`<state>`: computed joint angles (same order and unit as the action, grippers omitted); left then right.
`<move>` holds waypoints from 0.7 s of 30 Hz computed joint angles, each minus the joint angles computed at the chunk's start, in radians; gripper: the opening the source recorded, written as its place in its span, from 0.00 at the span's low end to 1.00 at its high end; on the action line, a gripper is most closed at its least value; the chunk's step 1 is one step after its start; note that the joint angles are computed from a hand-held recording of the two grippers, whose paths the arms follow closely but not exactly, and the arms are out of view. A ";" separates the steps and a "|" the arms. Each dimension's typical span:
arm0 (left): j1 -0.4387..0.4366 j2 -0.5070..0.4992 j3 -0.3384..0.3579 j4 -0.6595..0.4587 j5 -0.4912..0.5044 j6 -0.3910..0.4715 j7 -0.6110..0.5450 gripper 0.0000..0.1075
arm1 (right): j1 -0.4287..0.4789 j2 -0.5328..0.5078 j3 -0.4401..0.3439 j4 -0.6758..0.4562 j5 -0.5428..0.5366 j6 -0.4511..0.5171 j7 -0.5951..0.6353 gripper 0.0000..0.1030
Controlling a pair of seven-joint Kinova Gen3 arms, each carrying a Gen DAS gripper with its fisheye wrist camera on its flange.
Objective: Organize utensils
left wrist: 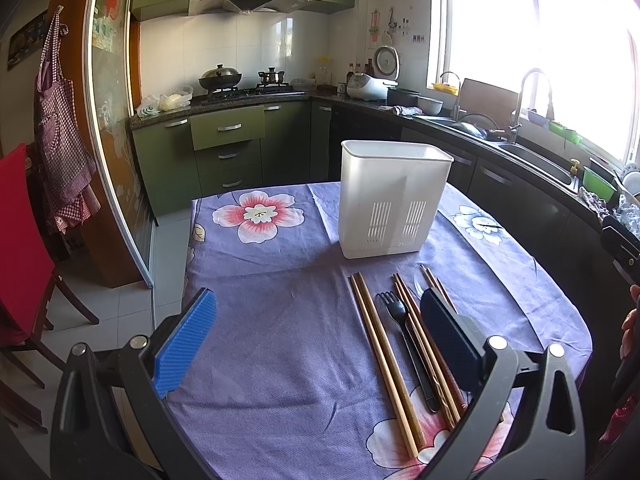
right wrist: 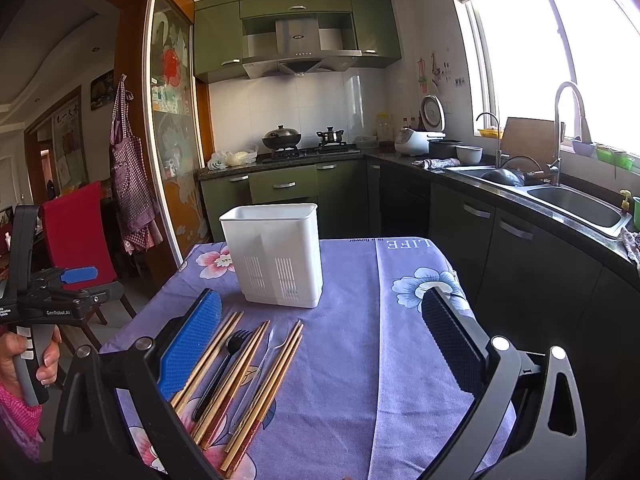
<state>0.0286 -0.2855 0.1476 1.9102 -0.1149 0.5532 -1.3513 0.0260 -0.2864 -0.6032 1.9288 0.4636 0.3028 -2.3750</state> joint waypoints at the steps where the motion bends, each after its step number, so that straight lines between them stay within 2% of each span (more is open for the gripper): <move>1: 0.005 0.002 -0.005 -0.001 0.005 0.003 -0.004 0.90 | -0.001 0.003 0.000 -0.003 -0.001 0.008 0.000 0.96; 4: -0.002 0.028 0.020 -0.030 -0.008 0.044 0.016 0.90 | -0.016 0.023 0.007 -0.034 -0.002 0.081 -0.008 0.96; 7: -0.017 0.080 0.080 -0.093 -0.083 0.138 0.093 0.90 | -0.105 0.053 0.100 -0.054 -0.053 0.137 0.009 0.96; 12: 0.067 0.198 0.017 -0.216 -0.003 0.299 0.054 0.90 | -0.183 0.082 0.180 -0.060 -0.046 0.175 0.004 0.96; 17: 0.136 0.302 0.008 -0.321 -0.004 0.410 0.073 0.90 | -0.243 0.092 0.241 -0.054 -0.048 0.173 0.009 0.96; 18: 0.146 0.323 0.003 -0.341 0.008 0.426 0.067 0.88 | -0.249 0.093 0.249 -0.054 -0.050 0.176 0.010 0.96; 20: 0.167 0.368 -0.003 -0.385 0.014 0.470 0.073 0.74 | -0.260 0.095 0.266 -0.052 -0.059 0.178 0.016 0.96; 21: 0.179 0.394 -0.006 -0.411 0.014 0.495 0.077 0.63 | -0.267 0.096 0.277 -0.052 -0.069 0.180 0.024 0.96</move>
<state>0.2074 0.1083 0.1421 1.4995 -0.1007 1.0487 -1.2743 -0.2411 -0.1901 -0.3262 1.8768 0.3946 0.4824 -2.3506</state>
